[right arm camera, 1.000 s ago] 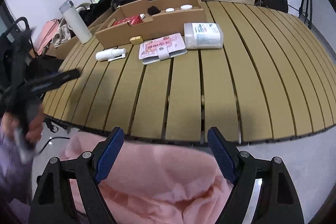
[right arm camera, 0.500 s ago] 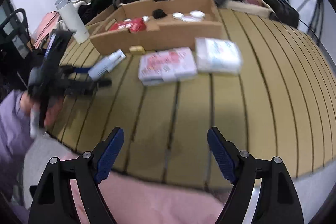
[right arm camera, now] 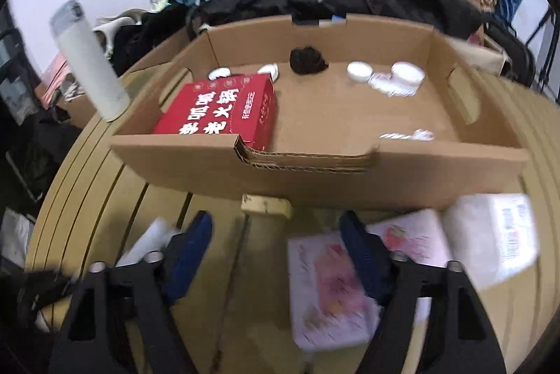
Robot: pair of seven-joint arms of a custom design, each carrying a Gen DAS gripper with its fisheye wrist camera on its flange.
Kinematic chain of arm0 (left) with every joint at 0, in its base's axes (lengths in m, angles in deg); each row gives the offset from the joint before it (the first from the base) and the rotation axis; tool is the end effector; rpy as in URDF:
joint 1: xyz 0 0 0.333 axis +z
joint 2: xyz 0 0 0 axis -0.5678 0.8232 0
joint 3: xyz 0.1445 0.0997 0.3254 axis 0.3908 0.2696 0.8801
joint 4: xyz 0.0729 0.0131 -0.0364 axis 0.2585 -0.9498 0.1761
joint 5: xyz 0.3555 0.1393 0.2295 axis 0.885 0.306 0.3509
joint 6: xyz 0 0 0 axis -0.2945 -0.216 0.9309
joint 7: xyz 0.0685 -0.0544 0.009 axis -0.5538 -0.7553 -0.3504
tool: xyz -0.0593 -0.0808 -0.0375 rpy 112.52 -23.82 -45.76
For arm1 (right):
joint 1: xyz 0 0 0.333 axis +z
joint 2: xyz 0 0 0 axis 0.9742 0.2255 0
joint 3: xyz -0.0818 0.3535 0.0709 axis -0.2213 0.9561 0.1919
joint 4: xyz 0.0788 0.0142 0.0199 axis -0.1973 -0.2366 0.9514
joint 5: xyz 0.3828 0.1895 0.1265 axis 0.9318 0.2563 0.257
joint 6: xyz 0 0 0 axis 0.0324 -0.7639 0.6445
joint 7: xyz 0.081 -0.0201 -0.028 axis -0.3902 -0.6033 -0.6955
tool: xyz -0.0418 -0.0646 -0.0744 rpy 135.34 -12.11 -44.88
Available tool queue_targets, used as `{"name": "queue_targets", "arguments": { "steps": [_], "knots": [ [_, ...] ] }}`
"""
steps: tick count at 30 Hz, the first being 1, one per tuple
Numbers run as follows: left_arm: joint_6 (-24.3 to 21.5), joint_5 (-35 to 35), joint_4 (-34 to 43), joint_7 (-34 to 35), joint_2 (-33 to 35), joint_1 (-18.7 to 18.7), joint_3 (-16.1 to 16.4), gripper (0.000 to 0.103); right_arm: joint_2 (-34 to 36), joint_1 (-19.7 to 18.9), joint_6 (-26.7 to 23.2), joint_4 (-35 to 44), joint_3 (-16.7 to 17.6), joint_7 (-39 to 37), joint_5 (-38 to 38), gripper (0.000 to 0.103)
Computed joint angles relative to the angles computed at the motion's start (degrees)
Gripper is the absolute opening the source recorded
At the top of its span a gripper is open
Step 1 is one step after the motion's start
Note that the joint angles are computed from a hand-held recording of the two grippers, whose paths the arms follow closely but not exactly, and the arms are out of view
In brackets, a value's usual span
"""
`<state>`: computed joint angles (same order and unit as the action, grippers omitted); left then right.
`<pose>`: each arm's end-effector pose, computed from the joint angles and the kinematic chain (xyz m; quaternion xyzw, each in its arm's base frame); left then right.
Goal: Organize objects
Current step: 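Grasp the white spray bottle with the left gripper while the right gripper grasps the yellow block, then carry the spray bottle and yellow block into the cardboard box and open both grippers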
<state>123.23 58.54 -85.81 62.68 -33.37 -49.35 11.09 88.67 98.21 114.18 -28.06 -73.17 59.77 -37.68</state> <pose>0.5377 -0.2481 0.4921 -0.6402 0.7130 -0.2784 0.0659 0.6331 0.2780 0.4842 -0.7279 0.6066 -0.1380 0.2882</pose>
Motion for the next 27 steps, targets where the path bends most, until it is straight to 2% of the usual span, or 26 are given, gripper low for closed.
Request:
{"name": "queue_targets", "arguments": {
  "steps": [1, 2, 4, 5, 6, 8, 11, 13, 15, 16, 18, 22, 25, 27],
  "knots": [
    [0.22, -0.33, -1.32, -0.74, -1.43, 0.06, 0.02, 0.024, 0.91, 0.28, 0.38, 0.58, -0.14, 0.9, -0.32, 0.069],
    [0.2, -0.75, -2.41, -1.45, -2.71, 0.0, 0.19, 0.024, 1.91, 1.99, 1.45, 0.96, -1.9, 5.18, -4.58, 0.065],
    [-0.1, -1.24, -4.23, -3.07, -5.21, -0.3, 0.66, 0.024, 2.62, 4.98, 2.28, 1.21, -5.11, 12.52, -12.72, 0.044],
    [-0.05, -0.36, -4.69, -3.86, -5.98, -0.37, 0.68, 0.024, 2.58, 4.5, 3.18, 0.86, -4.59, 12.46, -12.5, 0.035],
    [-0.16, 1.21, -5.02, -4.81, -6.61, -0.29, 0.54, 0.024, 2.33, 3.1, 3.86, 0.34, -3.05, 10.4, -9.68, 0.035],
    [-0.86, 4.49, -4.94, -6.91, -7.17, -0.07, 0.22, 0.024, 0.85, 3.17, 4.51, -1.38, -3.45, 11.24, -10.47, 0.035],
    [-1.98, 7.26, -4.42, -9.23, -8.26, -0.3, 0.29, 0.024, -3.46, 1.14, 5.48, -5.21, -1.41, 7.19, -6.87, 0.035],
    [-0.79, 6.17, -6.02, -7.76, -11.02, -1.92, 1.23, 0.024, -9.07, -0.18, 6.67, -10.16, 0.0, 2.94, -3.71, 0.035],
    [0.87, 5.9, -7.59, -6.69, -12.96, -3.55, 1.49, 0.024, -17.04, -0.55, 5.8, -16.68, 1.15, -6.66, 3.7, 0.035],
    [0.47, 5.73, -8.3, -6.46, -13.95, -4.54, 1.48, 0.024, -19.7, -1.19, 5.37, -18.77, 2.1, -8.29, 4.71, 0.035],
    [-1.28, 4.87, -8.98, -6.61, -15.12, -6.24, 1.71, 0.024, -27.09, 0.39, 3.04, -24.54, 1.35, -13.16, 9.38, 0.035],
    [-0.59, -1.28, -11.15, -4.29, -16.78, -11.75, 3.32, 0.024, -38.07, -0.85, -1.8, -33.19, 2.8, -13.1, 13.54, 0.035],
    [-3.16, 0.36, -9.67, -5.78, -15.45, -11.26, 1.82, 0.024, -41.25, -1.93, -4.92, -36.46, 2.89, -12.46, 15.31, 0.035],
    [-3.22, 0.99, -8.91, -6.25, -15.17, -10.92, 1.34, 0.024, -41.89, -2.54, -4.65, -37.01, 2.77, -12.64, 16.01, 0.035]
  ]
}}
